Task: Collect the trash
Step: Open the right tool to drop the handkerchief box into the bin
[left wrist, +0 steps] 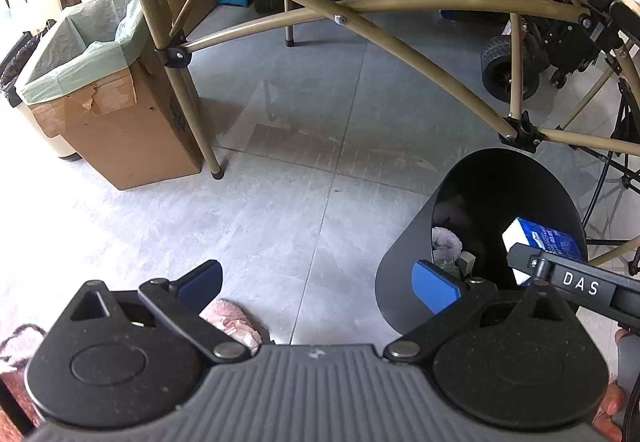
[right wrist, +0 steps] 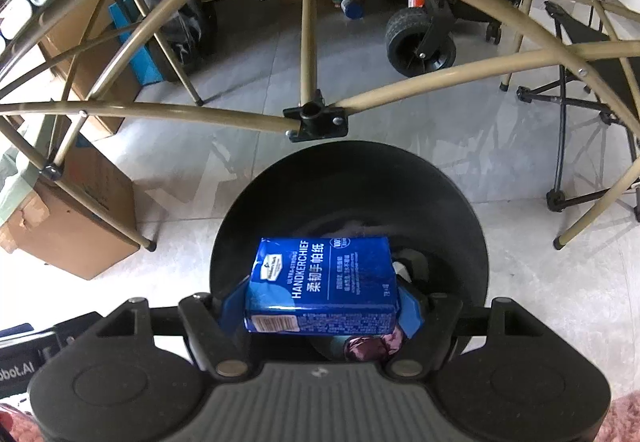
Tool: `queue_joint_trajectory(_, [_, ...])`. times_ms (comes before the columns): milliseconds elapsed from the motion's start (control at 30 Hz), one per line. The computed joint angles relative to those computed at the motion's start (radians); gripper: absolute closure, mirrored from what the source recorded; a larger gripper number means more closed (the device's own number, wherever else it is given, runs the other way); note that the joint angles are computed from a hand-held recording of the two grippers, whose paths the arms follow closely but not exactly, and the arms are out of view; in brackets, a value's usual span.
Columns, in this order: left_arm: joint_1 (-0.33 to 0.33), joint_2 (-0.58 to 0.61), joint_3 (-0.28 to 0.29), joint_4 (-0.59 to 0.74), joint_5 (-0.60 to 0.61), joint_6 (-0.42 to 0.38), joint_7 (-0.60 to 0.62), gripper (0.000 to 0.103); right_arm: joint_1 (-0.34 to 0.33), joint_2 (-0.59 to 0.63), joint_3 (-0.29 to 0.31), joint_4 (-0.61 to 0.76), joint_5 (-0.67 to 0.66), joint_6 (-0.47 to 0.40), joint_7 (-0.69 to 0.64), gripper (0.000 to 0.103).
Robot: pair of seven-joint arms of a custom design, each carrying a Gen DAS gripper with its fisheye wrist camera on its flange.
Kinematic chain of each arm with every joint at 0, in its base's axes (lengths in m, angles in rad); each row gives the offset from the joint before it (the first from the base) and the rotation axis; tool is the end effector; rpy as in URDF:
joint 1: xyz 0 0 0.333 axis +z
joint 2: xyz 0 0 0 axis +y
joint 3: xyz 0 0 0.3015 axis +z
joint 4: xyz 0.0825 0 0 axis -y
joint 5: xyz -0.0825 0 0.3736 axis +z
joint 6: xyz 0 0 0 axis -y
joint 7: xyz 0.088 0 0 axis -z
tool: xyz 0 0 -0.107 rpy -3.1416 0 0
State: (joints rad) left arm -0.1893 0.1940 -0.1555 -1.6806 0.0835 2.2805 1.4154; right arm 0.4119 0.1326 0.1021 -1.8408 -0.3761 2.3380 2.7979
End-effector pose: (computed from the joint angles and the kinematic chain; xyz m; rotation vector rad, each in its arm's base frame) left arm 0.6082 -0.2085 0.5177 -1.7841 2.2309 -0.4758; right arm 0.5426 0.2967 0.4832 -1.3889 2.3518 -0.3755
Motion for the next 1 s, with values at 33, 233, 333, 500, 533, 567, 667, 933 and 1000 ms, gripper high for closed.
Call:
queue_joint_trajectory(33, [0.000,0.002,0.000,0.002,-0.001,-0.003,0.000,0.000,-0.002,0.000,0.000,-0.003,0.009,0.007,-0.003,0.031])
queue_joint_trajectory(233, [0.001,0.004,0.000,0.005,-0.006,-0.005,0.007,0.000,-0.002,0.009,0.000,0.003,0.017,0.000,-0.018,0.030])
queue_joint_trajectory(333, [0.000,0.004,0.000,0.005,-0.005,-0.007,0.006,0.000,-0.004,0.012,-0.001,0.005,0.027,0.000,-0.026,0.029])
queue_joint_trajectory(500, [-0.001,0.003,0.000,0.004,-0.004,-0.007,0.004,0.000,-0.002,0.015,-0.004,0.011,0.020,-0.010,-0.014,0.016])
queue_joint_trajectory(533, [0.000,0.003,0.001,0.003,-0.004,-0.007,0.004,0.000,0.000,0.015,-0.005,0.012,0.012,-0.017,-0.009,0.012])
queue_joint_trajectory(567, [0.000,0.004,0.001,0.005,-0.003,-0.009,0.004,0.000,0.001,0.016,-0.005,0.013,0.008,-0.021,-0.008,0.011])
queue_joint_trajectory(667, [0.000,0.004,0.000,0.005,-0.003,-0.009,0.005,0.000,-0.002,0.013,-0.004,0.008,0.014,-0.016,-0.010,0.011])
queue_joint_trajectory(933, [-0.001,0.004,0.001,0.005,-0.002,-0.010,0.000,0.000,-0.003,0.008,-0.003,0.004,0.014,-0.015,-0.014,0.011])
queue_joint_trajectory(1000, [-0.001,0.004,0.001,0.004,-0.002,-0.009,0.000,0.000,-0.004,0.006,-0.002,0.000,0.018,-0.010,-0.017,0.011])
